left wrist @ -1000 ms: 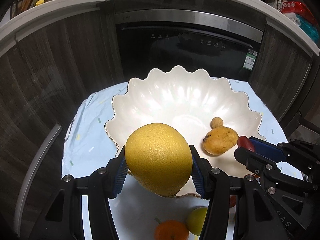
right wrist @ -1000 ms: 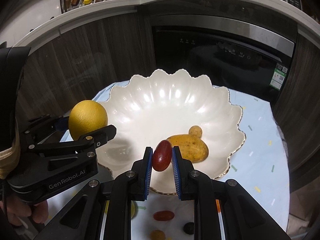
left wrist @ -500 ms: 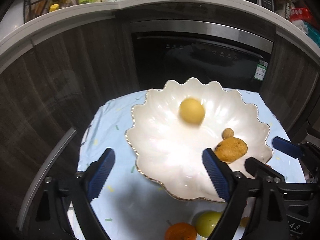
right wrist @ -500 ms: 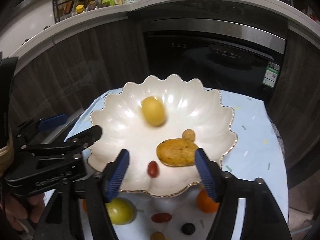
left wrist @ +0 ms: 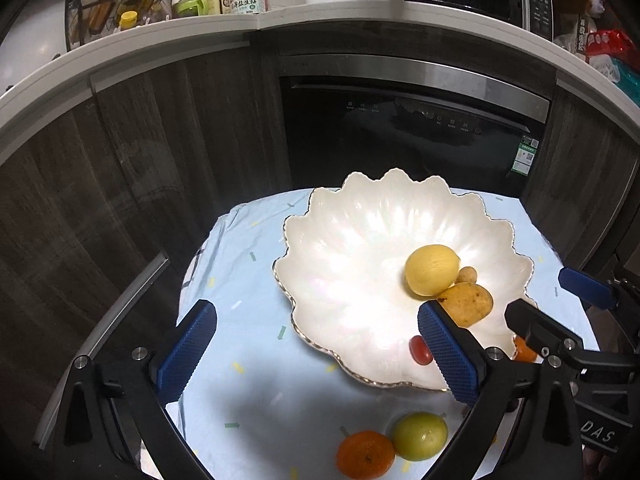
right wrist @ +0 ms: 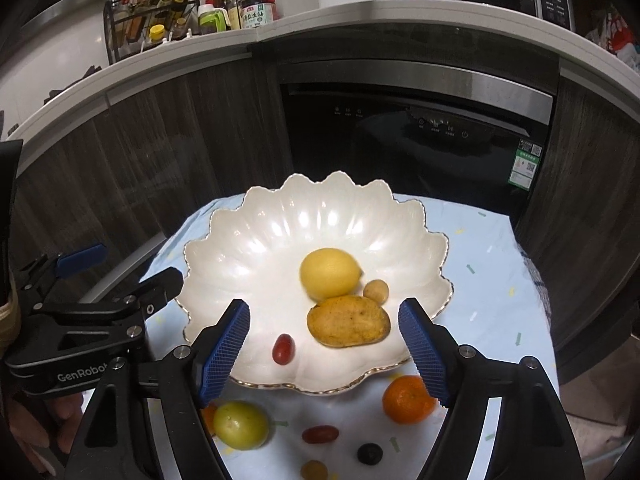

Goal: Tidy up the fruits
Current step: 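Open the left tool over the bowl while the right tool releases the red date, then move the left tool to the mandarin while the right tool approaches the small brown fruit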

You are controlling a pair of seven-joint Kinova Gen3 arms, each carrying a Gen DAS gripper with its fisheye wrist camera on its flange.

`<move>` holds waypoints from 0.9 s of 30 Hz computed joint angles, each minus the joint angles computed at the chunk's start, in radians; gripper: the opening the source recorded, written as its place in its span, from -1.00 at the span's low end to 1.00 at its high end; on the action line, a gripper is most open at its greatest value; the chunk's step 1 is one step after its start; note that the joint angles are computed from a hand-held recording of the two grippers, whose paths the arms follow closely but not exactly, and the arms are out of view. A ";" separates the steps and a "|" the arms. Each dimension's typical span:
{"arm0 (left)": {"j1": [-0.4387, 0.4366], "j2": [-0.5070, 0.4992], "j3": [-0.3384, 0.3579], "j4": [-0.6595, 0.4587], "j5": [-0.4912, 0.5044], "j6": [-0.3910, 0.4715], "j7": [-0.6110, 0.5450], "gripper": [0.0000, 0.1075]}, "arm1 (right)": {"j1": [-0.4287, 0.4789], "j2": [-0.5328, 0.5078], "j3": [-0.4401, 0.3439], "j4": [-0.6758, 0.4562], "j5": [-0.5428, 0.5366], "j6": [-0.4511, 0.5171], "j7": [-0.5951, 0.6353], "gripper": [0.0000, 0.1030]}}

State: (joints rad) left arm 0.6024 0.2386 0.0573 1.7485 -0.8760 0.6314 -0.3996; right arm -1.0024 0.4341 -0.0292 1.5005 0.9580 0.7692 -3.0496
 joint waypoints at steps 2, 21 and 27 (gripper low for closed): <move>0.009 -0.008 -0.001 0.007 -0.013 0.010 0.012 0.91 | -0.006 -0.007 0.001 0.005 0.007 0.005 -0.010 0.51; 0.015 -0.081 0.080 0.081 -0.120 0.067 0.137 0.91 | -0.032 -0.059 -0.054 0.059 0.081 0.101 -0.106 0.51; 0.013 -0.095 0.101 0.099 -0.122 0.071 0.148 0.91 | -0.030 -0.075 -0.072 0.083 0.096 0.128 -0.144 0.51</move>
